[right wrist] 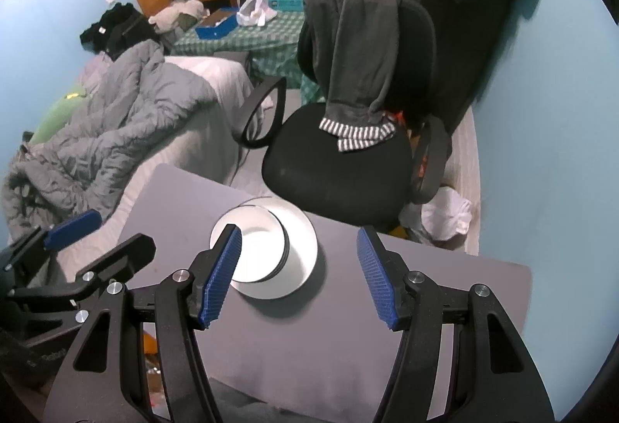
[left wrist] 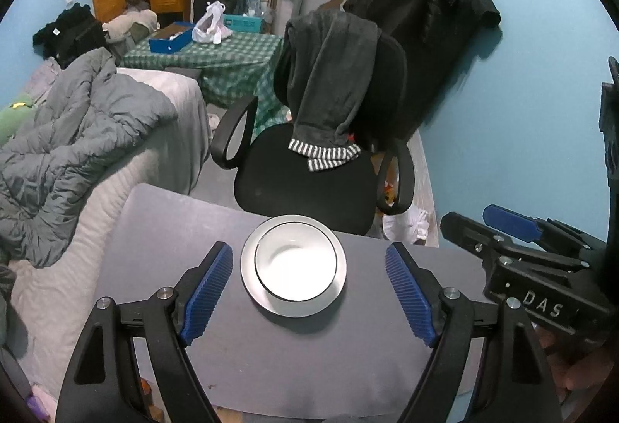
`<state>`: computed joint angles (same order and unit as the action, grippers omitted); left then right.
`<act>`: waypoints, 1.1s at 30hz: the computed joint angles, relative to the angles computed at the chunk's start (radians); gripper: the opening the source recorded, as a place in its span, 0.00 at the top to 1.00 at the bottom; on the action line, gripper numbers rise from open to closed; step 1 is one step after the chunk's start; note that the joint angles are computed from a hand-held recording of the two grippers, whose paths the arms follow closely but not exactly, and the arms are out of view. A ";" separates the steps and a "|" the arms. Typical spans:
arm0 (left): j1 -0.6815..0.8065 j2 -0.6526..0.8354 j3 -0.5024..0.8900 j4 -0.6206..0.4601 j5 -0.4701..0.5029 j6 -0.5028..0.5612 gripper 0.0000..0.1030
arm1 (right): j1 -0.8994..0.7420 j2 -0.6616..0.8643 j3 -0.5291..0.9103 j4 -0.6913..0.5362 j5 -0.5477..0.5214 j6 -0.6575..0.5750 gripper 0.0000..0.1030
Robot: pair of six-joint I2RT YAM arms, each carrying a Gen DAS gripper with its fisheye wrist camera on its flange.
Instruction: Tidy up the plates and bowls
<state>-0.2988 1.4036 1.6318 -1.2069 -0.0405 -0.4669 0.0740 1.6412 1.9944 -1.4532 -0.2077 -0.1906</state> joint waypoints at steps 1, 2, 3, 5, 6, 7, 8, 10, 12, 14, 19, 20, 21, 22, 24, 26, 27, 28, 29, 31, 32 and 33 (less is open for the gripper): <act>-0.011 -0.003 0.002 -0.002 -0.011 -0.006 0.20 | -0.009 -0.001 0.006 -0.003 -0.006 -0.003 0.41; -0.021 -0.008 0.004 -0.003 -0.023 -0.012 0.20 | -0.014 0.001 0.015 -0.008 -0.006 -0.002 0.41; -0.032 -0.009 0.011 -0.005 -0.037 -0.018 0.20 | -0.022 0.001 0.024 -0.015 -0.008 -0.002 0.41; -0.048 -0.014 0.015 -0.001 -0.052 -0.026 0.20 | -0.036 -0.004 0.034 -0.019 -0.017 -0.005 0.40; -0.058 -0.017 0.017 0.001 -0.060 -0.031 0.20 | -0.043 -0.007 0.039 -0.021 -0.017 -0.009 0.40; -0.065 -0.018 0.021 0.002 -0.070 -0.035 0.20 | -0.048 -0.009 0.040 -0.020 -0.018 -0.012 0.40; -0.076 -0.015 0.030 -0.001 -0.084 -0.036 0.20 | -0.055 -0.014 0.038 -0.019 -0.021 -0.016 0.40; -0.090 -0.008 0.047 -0.007 -0.101 -0.039 0.20 | -0.068 -0.016 0.043 -0.026 -0.035 -0.022 0.40; -0.105 0.001 0.066 -0.015 -0.122 -0.040 0.20 | -0.080 -0.017 0.047 -0.033 -0.046 -0.025 0.40; -0.116 0.005 0.075 -0.011 -0.133 -0.037 0.20 | -0.088 -0.020 0.048 -0.035 -0.052 -0.027 0.40; -0.146 0.010 0.091 -0.023 -0.160 -0.042 0.20 | -0.110 -0.025 0.053 -0.044 -0.068 -0.041 0.40; -0.148 0.012 0.095 -0.028 -0.161 -0.044 0.20 | -0.114 -0.025 0.055 -0.046 -0.070 -0.045 0.40; -0.148 0.013 0.097 -0.031 -0.159 -0.047 0.20 | -0.116 -0.025 0.059 -0.050 -0.071 -0.046 0.40; -0.147 0.012 0.100 -0.034 -0.155 -0.051 0.20 | -0.116 -0.025 0.056 -0.045 -0.073 -0.045 0.40; -0.153 0.008 0.103 -0.036 -0.157 -0.063 0.20 | -0.122 -0.026 0.056 -0.049 -0.080 -0.047 0.40; -0.160 0.002 0.105 -0.038 -0.165 -0.071 0.20 | -0.125 -0.022 0.061 -0.050 -0.085 -0.048 0.40; -0.165 0.000 0.104 -0.038 -0.170 -0.076 0.20 | -0.126 -0.021 0.065 -0.056 -0.086 -0.048 0.40; -0.166 -0.001 0.104 -0.040 -0.174 -0.079 0.20 | -0.128 -0.021 0.065 -0.056 -0.090 -0.049 0.40; -0.170 0.001 0.107 -0.042 -0.178 -0.083 0.20 | -0.128 -0.020 0.065 -0.055 -0.090 -0.052 0.40; -0.174 -0.001 0.105 -0.049 -0.182 -0.092 0.20 | -0.126 -0.026 0.066 -0.065 -0.092 -0.055 0.40; -0.178 -0.001 0.108 -0.056 -0.184 -0.100 0.20 | -0.127 -0.033 0.061 -0.068 -0.092 -0.057 0.40; -0.181 0.000 0.112 -0.064 -0.185 -0.106 0.20 | -0.124 -0.034 0.062 -0.071 -0.091 -0.057 0.40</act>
<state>-0.4794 1.4038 1.7441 -1.2707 -0.2252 -0.5728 -0.0499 1.6071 2.0560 -1.5247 -0.2989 -0.2475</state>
